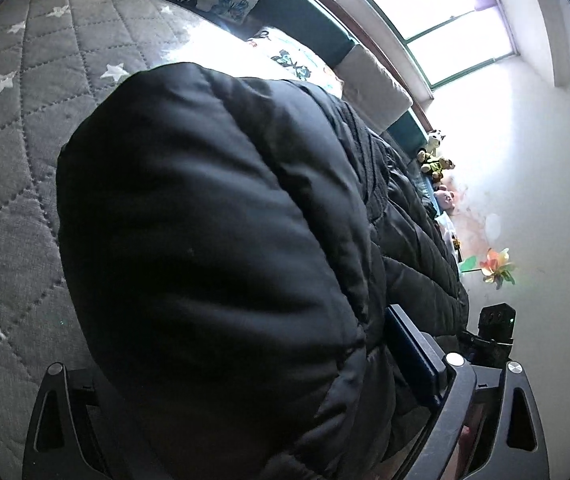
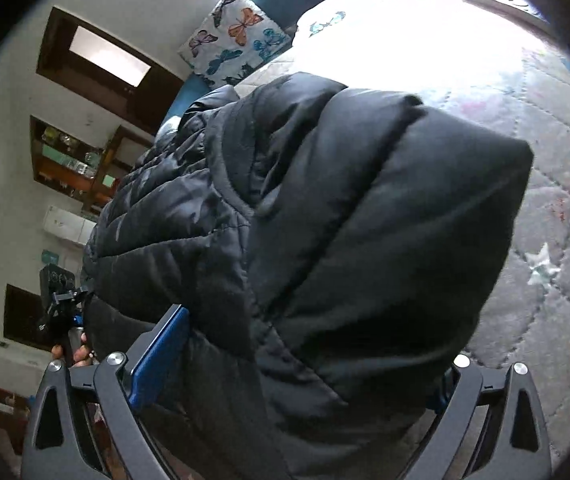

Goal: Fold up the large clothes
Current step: 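Lift the gripped jacket edge with both tools and fold it over the body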

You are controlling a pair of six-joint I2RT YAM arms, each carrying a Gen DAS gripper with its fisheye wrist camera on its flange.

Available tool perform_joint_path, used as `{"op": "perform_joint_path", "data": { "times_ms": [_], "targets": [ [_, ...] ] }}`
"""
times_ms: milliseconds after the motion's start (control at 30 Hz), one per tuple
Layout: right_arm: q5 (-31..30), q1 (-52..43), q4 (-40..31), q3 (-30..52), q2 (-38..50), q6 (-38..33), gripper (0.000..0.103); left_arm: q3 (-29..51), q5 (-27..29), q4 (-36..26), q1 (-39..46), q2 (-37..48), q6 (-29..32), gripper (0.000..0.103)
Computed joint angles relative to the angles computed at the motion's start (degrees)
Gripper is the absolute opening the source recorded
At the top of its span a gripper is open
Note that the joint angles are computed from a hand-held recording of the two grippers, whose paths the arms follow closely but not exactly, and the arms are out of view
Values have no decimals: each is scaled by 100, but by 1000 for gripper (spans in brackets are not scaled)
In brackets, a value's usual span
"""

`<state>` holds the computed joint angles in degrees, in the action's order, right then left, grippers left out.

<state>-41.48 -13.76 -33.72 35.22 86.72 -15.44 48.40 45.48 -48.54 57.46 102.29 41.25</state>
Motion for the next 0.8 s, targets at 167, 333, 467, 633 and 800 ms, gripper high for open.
{"op": "perform_joint_path", "data": {
  "times_ms": [167,333,467,633,800],
  "targets": [
    [-142,-144,-280,-3,-180,-210,80,-161,-182,-415,226,-389,609,95],
    [-170,-257,-802,-130,-447,-757,75,-245,-423,-905,635,-572,1143,93],
    [-171,-211,-981,-226,-561,-966,77,-135,-595,-1331,981,-548,1695,93],
    [-37,-5,-693,-63,-361,-684,92,48,-619,-1238,862,-339,1560,98],
    [-228,-249,-906,64,74,-1067,97,118,-650,-1142,917,-64,1629,103]
  ]
}}
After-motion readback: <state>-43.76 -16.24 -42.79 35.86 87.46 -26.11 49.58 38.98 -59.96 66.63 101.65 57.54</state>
